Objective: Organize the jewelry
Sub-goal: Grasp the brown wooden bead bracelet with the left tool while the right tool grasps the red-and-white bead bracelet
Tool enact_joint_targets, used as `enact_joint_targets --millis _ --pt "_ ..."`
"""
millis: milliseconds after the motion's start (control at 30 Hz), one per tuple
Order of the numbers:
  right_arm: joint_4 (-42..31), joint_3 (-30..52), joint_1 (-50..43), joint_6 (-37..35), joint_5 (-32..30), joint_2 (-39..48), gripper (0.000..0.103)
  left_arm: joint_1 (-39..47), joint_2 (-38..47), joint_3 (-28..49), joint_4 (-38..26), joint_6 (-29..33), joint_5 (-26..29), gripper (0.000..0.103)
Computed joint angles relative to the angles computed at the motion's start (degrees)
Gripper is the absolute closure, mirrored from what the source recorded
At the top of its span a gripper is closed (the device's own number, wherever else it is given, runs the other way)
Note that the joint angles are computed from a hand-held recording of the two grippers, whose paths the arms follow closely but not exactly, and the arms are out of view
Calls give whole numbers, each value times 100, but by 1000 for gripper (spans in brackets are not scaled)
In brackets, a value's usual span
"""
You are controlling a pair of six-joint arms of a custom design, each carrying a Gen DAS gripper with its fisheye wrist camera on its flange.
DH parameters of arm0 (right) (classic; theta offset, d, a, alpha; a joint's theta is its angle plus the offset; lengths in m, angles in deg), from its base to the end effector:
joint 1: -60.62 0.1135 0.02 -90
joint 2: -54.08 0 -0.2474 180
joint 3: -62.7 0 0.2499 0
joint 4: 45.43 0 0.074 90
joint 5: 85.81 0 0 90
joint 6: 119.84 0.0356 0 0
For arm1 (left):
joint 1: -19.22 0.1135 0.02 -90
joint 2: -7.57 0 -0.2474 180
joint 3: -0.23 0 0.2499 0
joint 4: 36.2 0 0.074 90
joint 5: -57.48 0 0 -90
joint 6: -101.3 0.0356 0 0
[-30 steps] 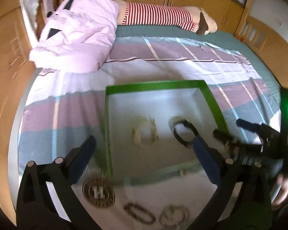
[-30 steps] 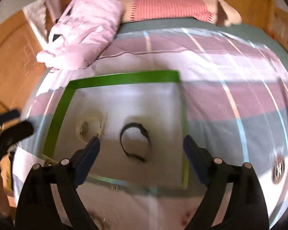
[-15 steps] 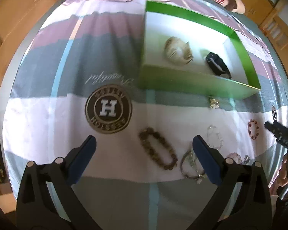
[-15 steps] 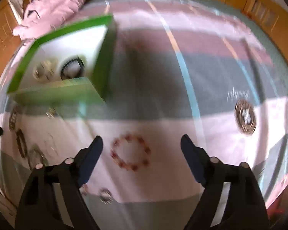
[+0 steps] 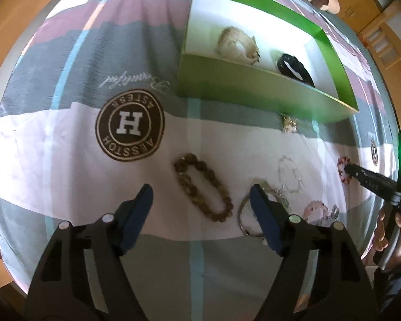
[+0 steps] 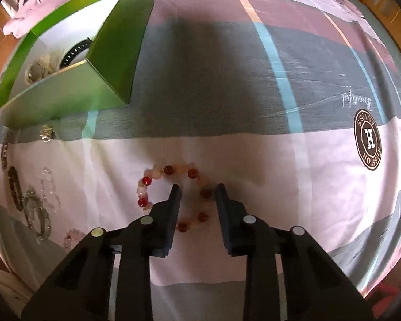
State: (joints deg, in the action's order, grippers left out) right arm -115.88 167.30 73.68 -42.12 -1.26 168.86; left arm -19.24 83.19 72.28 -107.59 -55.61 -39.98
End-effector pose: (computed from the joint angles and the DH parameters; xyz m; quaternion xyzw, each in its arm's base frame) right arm 0.3767 0.0909 0.1860 -0.2221 0.9704 0.0479 0.0813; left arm 0.1879 -0.1434 0.2320 -0.2514 0.9569 -0.0648 0.1305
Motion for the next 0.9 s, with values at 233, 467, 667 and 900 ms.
enact_joint_targets --millis 233,467,667,900 --pt "72 1 184 153 121 21 79 260 -47 -493 510 -165 490 41" --pt "165 -53 114 82 81 48 85 373 -41 -678 699 -196 657 63" --pt "123 -40 71 -31 14 28 95 384 236 -630 768 -166 563 70" --pt "147 -75 183 73 86 -17 95 360 763 -249 590 -89 287 83"
